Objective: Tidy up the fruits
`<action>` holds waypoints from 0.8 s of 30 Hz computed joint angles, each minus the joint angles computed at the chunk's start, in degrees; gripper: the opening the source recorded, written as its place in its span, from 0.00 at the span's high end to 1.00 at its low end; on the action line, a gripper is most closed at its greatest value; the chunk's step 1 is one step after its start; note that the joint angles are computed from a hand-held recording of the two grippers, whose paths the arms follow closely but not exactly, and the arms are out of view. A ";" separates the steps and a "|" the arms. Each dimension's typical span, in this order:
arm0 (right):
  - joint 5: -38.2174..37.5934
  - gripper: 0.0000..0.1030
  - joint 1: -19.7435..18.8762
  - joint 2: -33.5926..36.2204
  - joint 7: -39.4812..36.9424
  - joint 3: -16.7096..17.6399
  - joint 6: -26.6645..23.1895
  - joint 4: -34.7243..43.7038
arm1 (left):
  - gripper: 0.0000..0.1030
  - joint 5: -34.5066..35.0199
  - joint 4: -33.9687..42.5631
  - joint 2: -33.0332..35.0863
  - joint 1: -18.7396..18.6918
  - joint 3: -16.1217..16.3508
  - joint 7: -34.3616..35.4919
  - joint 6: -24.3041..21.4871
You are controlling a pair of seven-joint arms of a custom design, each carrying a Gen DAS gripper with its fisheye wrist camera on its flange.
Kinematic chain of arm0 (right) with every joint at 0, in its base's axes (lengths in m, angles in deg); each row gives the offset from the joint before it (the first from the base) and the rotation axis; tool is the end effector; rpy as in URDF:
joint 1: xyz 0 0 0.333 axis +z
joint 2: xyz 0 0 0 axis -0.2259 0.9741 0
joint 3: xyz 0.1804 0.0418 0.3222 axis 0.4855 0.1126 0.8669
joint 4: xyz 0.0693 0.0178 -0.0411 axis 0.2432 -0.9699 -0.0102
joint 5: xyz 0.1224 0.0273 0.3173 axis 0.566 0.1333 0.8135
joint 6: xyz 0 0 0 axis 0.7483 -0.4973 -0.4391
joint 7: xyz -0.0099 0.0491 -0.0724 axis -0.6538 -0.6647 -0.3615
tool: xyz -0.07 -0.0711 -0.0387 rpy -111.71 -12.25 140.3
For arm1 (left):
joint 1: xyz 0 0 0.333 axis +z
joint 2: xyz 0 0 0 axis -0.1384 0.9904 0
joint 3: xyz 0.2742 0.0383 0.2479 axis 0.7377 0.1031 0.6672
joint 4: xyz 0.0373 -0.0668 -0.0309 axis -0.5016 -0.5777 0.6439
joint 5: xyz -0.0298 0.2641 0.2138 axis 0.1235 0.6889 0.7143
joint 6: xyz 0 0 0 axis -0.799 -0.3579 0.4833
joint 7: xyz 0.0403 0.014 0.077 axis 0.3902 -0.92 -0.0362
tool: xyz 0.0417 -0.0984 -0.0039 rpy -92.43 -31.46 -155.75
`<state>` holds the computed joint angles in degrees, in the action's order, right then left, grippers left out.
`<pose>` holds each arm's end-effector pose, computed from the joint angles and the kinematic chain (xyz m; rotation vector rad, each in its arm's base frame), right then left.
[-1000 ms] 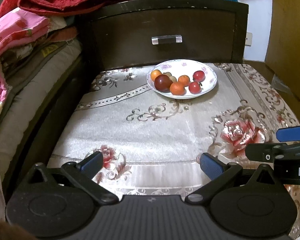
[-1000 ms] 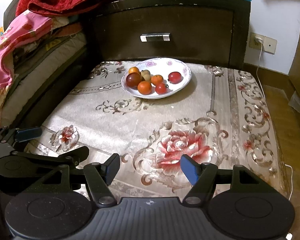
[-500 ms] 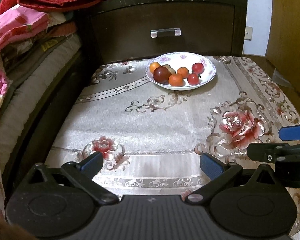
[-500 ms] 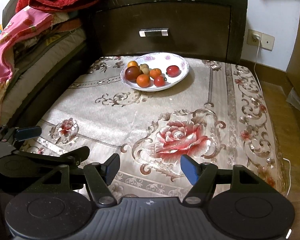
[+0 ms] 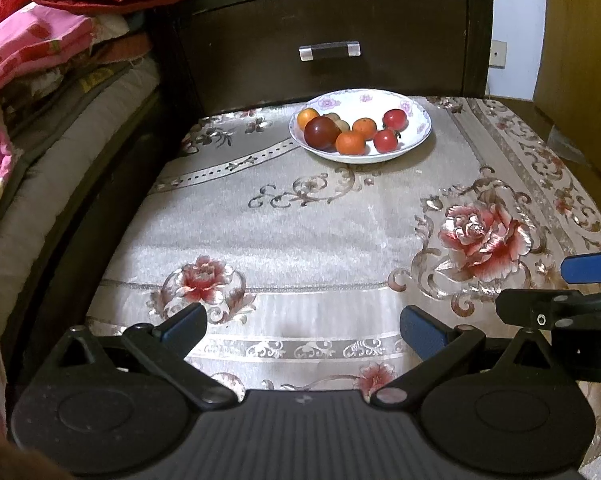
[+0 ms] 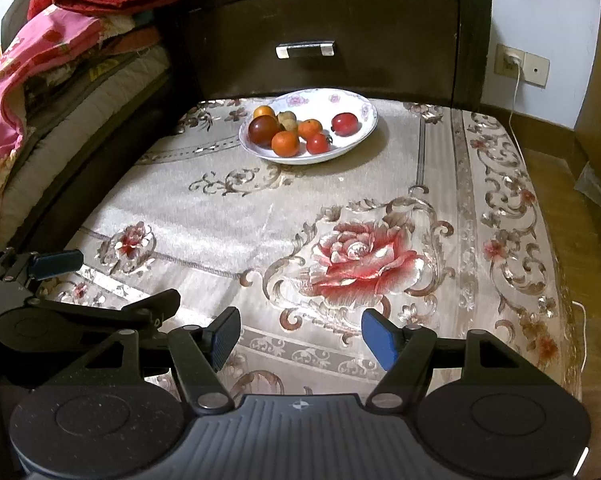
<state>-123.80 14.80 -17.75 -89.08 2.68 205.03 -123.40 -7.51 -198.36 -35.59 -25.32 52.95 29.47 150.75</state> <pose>0.4159 0.3176 0.3828 -1.7493 1.8820 -0.5164 0.4550 -0.1335 0.3667 -1.5104 2.0624 -0.6572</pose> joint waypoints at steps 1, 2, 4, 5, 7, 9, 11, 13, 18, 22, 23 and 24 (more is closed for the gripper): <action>-0.09 0.37 0.04 0.02 0.13 -0.01 0.01 -0.03 | 0.00 -0.19 0.04 0.03 -0.18 0.13 0.16 -0.10; 0.03 0.37 0.04 0.00 0.26 0.03 0.16 -0.16 | 0.00 -0.40 0.06 0.03 -0.34 0.25 0.29 -0.17; 0.17 0.37 -0.03 0.06 0.17 0.01 0.51 -0.24 | 0.00 -1.16 0.15 0.09 -0.93 0.63 0.82 -0.17; 0.12 0.37 -0.01 0.10 0.12 -0.02 0.53 -0.21 | 0.00 -1.44 0.21 0.12 -1.12 0.76 1.07 -0.22; -0.05 0.37 -0.01 0.16 0.41 -0.11 0.74 -0.25 | 0.00 -1.88 0.29 0.17 -1.34 0.91 1.45 -0.47; 0.63 0.37 -0.11 0.27 -0.12 -0.08 0.97 -0.30 | 0.00 -2.17 0.38 0.20 -1.39 0.94 1.51 -0.69; 0.59 0.37 0.07 0.27 -0.16 -0.13 0.81 -0.27 | 0.00 -2.51 0.47 0.24 -1.58 1.08 1.67 -0.75; 0.50 0.37 0.08 0.30 -0.10 -0.22 0.96 -0.28 | 0.00 -2.88 0.43 0.25 -1.85 1.22 1.97 -0.56; 0.49 0.37 0.09 0.45 -0.12 -0.32 1.16 -0.25 | 0.00 -3.58 0.57 0.40 -2.17 1.42 2.52 -0.68; 0.73 0.37 0.12 0.63 -0.37 -0.34 1.22 -0.23 | 0.00 -4.25 0.69 0.49 -2.60 1.67 3.11 -0.68; 0.76 0.37 0.11 0.66 -0.41 -0.39 1.32 -0.23 | 0.00 -4.37 0.67 0.51 -2.68 1.69 3.23 -0.52; 0.77 0.37 0.14 0.68 -0.43 -0.41 1.33 -0.22 | 0.00 -4.51 0.67 0.52 -2.71 1.67 3.31 -0.49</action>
<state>-123.03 14.94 -17.07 -89.51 2.27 206.36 -123.62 -12.02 -197.69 -35.07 -28.03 54.62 32.78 150.25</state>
